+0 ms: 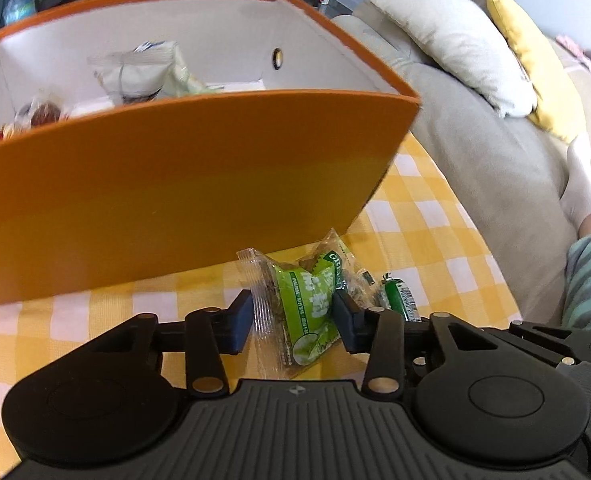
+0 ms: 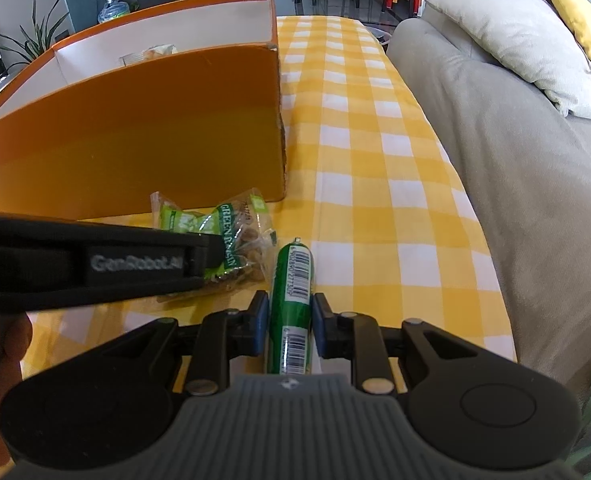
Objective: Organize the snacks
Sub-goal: 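Grasp the green-wrapped snack packet with the left tool, then carry the sausage stick and green packet into the orange box and open both tools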
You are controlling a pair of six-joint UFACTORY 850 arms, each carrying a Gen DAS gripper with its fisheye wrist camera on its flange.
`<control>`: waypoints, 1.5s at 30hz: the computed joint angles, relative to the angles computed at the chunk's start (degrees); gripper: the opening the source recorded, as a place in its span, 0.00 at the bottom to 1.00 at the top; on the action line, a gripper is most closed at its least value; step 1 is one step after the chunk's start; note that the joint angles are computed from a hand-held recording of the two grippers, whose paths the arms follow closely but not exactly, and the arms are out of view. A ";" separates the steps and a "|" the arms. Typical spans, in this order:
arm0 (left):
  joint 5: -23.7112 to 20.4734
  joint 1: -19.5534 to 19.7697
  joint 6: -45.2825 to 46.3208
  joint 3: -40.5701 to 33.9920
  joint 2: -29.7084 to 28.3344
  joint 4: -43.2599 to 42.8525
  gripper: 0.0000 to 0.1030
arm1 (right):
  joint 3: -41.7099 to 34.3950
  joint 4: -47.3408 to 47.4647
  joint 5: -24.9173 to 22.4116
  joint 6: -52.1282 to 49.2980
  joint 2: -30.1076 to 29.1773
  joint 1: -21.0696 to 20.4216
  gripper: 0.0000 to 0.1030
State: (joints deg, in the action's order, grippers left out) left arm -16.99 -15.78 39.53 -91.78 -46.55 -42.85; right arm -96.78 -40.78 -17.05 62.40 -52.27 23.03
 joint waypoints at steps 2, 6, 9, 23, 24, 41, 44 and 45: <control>1.17 -0.70 -1.94 0.29 0.35 3.10 0.39 | -0.05 -0.35 -0.14 0.08 -0.03 0.07 0.19; 2.05 -0.99 2.44 1.58 1.39 -0.76 0.31 | -0.01 0.74 0.08 -0.77 0.04 -0.09 0.19; 2.70 -0.91 2.81 2.81 2.37 -0.91 0.29 | -0.14 2.85 0.15 -1.98 0.04 -0.33 0.18; 3.57 2.11 4.23 10.39 8.31 -5.07 0.28 | 0.00 12.57 0.83 -13.91 1.55 0.87 0.18; 3.50 2.41 5.87 10.88 8.73 -6.88 0.28 | 0.24 13.94 0.94 -14.40 1.76 0.83 0.18; 0.87 5.64 43.75 16.50 16.24 -45.13 0.28 | 5.39 -18.11 1.98 22.82 9.15 2.60 0.19; 0.44 5.95 48.64 16.58 17.30 -49.77 0.28 | 4.81 -21.41 2.05 25.50 9.68 2.71 0.19; 0.33 6.04 49.66 16.30 17.44 -50.79 0.28 | 4.49 -22.21 2.14 25.89 9.75 2.74 0.19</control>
State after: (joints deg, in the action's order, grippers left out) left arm -16.66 -9.74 89.19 -75.48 -29.11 -93.64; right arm -92.30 -62.99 -14.91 88.28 -42.52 25.77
